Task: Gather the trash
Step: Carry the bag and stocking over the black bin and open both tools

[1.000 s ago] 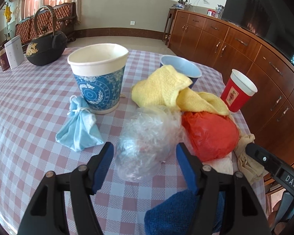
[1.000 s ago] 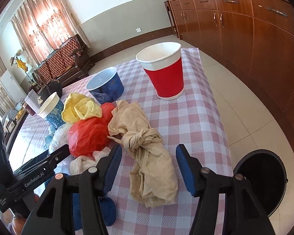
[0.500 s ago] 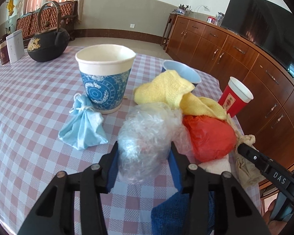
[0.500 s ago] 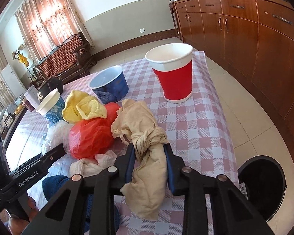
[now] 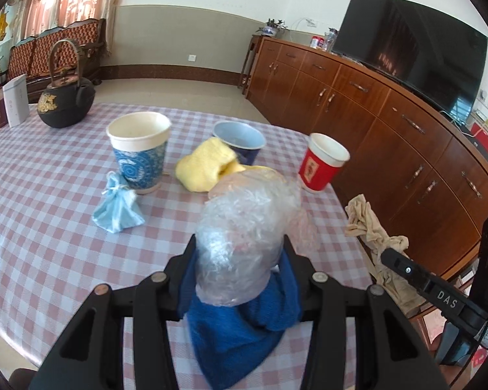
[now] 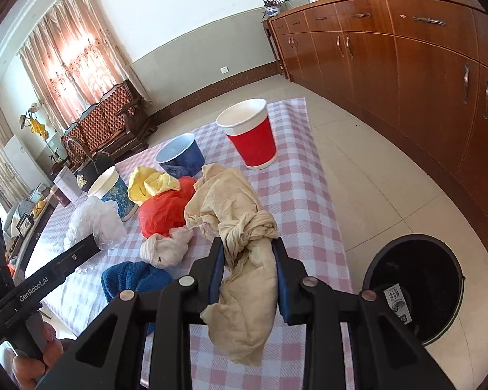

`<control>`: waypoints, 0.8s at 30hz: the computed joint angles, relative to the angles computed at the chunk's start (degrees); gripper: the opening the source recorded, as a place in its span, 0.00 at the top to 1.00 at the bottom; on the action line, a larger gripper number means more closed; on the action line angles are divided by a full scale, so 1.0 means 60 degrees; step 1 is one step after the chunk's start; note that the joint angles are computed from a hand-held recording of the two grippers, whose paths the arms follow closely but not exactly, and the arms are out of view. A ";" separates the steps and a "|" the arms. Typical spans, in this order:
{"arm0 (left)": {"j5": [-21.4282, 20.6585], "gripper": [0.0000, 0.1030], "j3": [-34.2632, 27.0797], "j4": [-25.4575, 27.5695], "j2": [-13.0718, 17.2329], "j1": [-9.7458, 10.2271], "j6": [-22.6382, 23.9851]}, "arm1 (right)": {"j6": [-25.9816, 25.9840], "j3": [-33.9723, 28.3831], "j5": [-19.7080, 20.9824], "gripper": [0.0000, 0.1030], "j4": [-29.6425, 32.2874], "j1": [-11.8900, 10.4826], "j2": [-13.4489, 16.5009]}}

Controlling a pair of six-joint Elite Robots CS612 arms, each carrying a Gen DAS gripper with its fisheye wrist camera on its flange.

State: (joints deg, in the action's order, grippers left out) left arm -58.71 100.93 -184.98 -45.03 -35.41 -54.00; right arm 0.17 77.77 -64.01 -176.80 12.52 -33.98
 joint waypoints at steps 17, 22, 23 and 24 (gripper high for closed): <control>-0.2715 0.54 -0.3032 0.0865 0.1329 -0.0490 0.1793 | 0.1357 0.1750 -0.1365 0.71 -0.1015 -0.1500 -0.0651; -0.3133 0.54 -0.3970 0.1674 0.1801 -0.0580 0.2006 | 0.1775 0.1808 -0.1441 0.71 -0.0837 -0.1831 -0.0544; -0.3234 0.54 -0.4158 0.1849 0.1905 -0.0569 0.2004 | 0.1862 0.1770 -0.1414 0.71 -0.0748 -0.1880 -0.0507; -0.3304 0.54 -0.4300 0.1996 0.1994 -0.0567 0.1989 | 0.1951 0.1714 -0.1369 0.71 -0.0633 -0.1933 -0.0467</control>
State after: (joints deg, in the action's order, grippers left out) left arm -78.54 75.13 -173.00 -33.07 -38.81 -42.07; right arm 11.88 88.05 -72.23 -180.60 0.92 -36.78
